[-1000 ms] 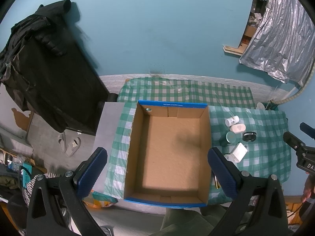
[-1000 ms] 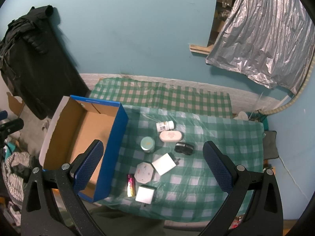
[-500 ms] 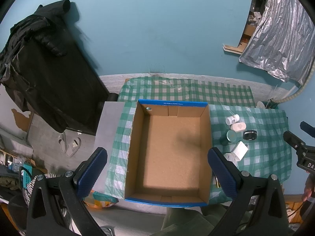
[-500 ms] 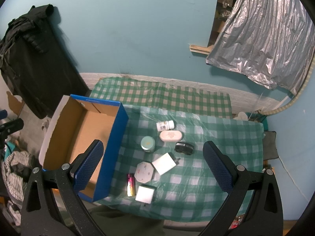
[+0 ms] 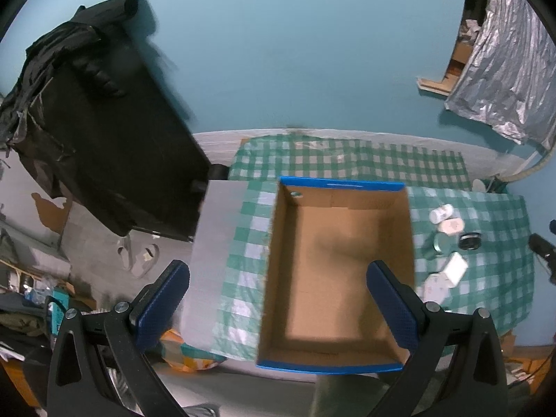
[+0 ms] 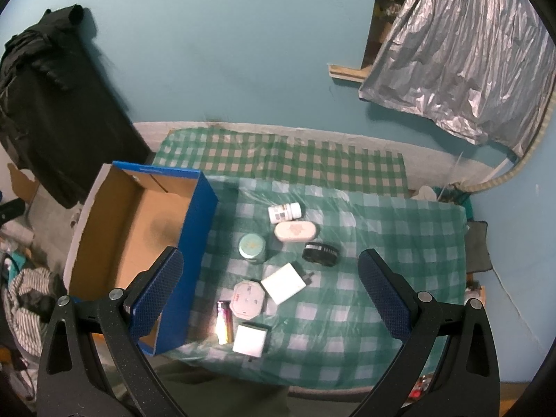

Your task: Organize rigid objects

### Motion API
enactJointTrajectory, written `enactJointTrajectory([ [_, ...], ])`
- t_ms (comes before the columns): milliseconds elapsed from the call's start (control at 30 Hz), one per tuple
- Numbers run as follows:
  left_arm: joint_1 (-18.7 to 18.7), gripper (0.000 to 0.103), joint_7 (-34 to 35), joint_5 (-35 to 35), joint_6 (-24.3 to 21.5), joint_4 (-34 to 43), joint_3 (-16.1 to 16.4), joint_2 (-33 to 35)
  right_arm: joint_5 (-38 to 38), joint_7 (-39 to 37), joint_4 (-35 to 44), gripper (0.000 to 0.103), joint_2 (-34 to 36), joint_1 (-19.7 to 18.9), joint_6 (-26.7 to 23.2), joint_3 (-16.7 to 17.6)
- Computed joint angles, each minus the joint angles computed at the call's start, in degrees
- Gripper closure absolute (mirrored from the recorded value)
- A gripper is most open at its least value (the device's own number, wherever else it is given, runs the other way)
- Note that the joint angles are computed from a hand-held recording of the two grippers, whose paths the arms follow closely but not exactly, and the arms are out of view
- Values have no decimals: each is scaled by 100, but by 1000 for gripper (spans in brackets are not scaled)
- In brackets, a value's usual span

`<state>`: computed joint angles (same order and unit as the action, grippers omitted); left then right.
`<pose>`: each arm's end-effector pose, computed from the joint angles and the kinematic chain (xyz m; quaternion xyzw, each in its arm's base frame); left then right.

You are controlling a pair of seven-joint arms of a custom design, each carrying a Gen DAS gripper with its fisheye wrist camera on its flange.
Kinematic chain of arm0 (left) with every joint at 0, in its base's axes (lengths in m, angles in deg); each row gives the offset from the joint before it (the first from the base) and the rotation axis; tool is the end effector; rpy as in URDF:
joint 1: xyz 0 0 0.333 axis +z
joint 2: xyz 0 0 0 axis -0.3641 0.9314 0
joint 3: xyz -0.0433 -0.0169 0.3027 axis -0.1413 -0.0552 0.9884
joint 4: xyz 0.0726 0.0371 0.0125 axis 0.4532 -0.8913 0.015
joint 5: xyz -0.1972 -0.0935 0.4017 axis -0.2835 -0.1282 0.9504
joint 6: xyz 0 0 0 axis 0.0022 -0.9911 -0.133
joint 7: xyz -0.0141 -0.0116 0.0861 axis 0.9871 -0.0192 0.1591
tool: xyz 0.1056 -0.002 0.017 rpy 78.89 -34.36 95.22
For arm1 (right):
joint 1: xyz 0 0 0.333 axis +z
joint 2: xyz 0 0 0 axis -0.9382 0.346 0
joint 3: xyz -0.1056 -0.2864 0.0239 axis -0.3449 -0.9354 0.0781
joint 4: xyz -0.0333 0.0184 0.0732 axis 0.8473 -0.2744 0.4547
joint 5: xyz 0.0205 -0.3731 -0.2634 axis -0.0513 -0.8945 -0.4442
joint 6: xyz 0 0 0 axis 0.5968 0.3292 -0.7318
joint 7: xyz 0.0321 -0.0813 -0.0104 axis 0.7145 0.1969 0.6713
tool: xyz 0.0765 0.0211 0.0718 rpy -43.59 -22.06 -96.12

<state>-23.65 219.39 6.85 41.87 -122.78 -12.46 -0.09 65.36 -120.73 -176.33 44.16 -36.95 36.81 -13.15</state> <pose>0.6005 -0.1132 0.5466 -0.1966 0.9522 -0.2004 0.1202 0.2946 0.2720 0.5103 -0.2203 0.9421 -0.2349 0.0937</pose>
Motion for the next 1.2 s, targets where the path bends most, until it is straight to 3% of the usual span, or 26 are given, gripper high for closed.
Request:
enactJointTrajectory([
  [267,5,1,-89,405,170,594,-49,796,236,-261,-648,2,-468,-7,293,-278],
  [533,-14,1,-340,917,-91,1215,-20,1600,651,-590,-1656,3,-1108,-114,746,-670],
  [700,-31,1,-422,1192,20,1196,12,1827,915,-695,-2259,6,-1406,-262,1258,-897],
  [1067,16,1,-302,1344,419,730,50,1860,1294,-1039,-2953,6,-1363,-631,2097,-1199],
  [1200,-7,18,-285,1542,321,671,64,1918,1388,-1112,-3047,6,-1267,-682,2274,-1232],
])
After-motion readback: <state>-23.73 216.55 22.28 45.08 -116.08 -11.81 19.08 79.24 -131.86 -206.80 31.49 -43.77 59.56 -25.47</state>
